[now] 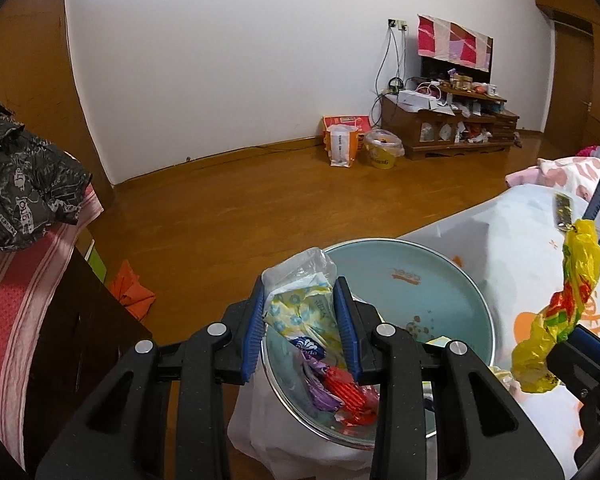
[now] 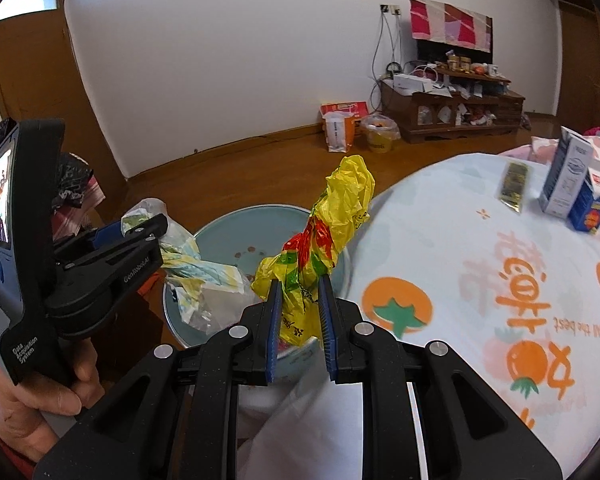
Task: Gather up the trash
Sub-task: 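Carry the tissue-pack wrapper and yellow wrapper over the light blue bin, then open the left gripper to drop the tissue wrapper while the right gripper drops the yellow wrapper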
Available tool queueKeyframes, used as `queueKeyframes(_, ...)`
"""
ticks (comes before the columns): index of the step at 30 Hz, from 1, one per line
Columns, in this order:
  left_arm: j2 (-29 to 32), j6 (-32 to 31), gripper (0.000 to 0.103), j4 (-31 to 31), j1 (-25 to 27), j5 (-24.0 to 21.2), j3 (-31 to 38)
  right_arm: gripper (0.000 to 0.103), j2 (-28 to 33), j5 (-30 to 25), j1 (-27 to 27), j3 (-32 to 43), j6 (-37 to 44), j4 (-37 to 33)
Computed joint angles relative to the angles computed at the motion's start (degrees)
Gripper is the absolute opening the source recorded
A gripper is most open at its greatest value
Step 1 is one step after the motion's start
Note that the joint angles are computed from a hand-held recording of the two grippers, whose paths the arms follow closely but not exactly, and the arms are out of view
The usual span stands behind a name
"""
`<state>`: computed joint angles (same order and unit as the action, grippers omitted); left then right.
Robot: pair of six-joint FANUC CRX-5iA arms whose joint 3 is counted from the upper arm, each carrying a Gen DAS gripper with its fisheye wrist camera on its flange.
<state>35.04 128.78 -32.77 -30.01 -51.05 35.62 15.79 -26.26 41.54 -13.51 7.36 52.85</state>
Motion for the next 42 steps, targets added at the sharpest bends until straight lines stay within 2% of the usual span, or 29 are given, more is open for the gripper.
queueKeyframes(9,3.8,-1.2,0.034,0.5,0.4,-3.1,4.4,0.019,4.3,-0.9,-0.1,5.4,6.6,-5.3)
queueKeyframes(19,8.9,-4.4,0.034,2.7,1.0,-6.5,9.7,0.019,9.6,-4.4,-0.4,12.8,18.2,-16.7)
queueKeyframes(31,11.5,-5.6,0.034,1.9,1.0,-9.5,11.9,0.021,14.9,-7.6,-1.3,20.1,29.2,-25.7)
queueKeyframes(35,11.8,-5.5,0.036,1.7,1.1,-10.0,12.2,0.028,16.8,-9.2,-2.0,24.0,34.2,-31.3)
queueKeyframes(42,12.0,-5.9,0.037,1.7,0.9,-10.2,12.5,0.029,16.6,-7.3,-2.6,22.4,31.0,-28.4)
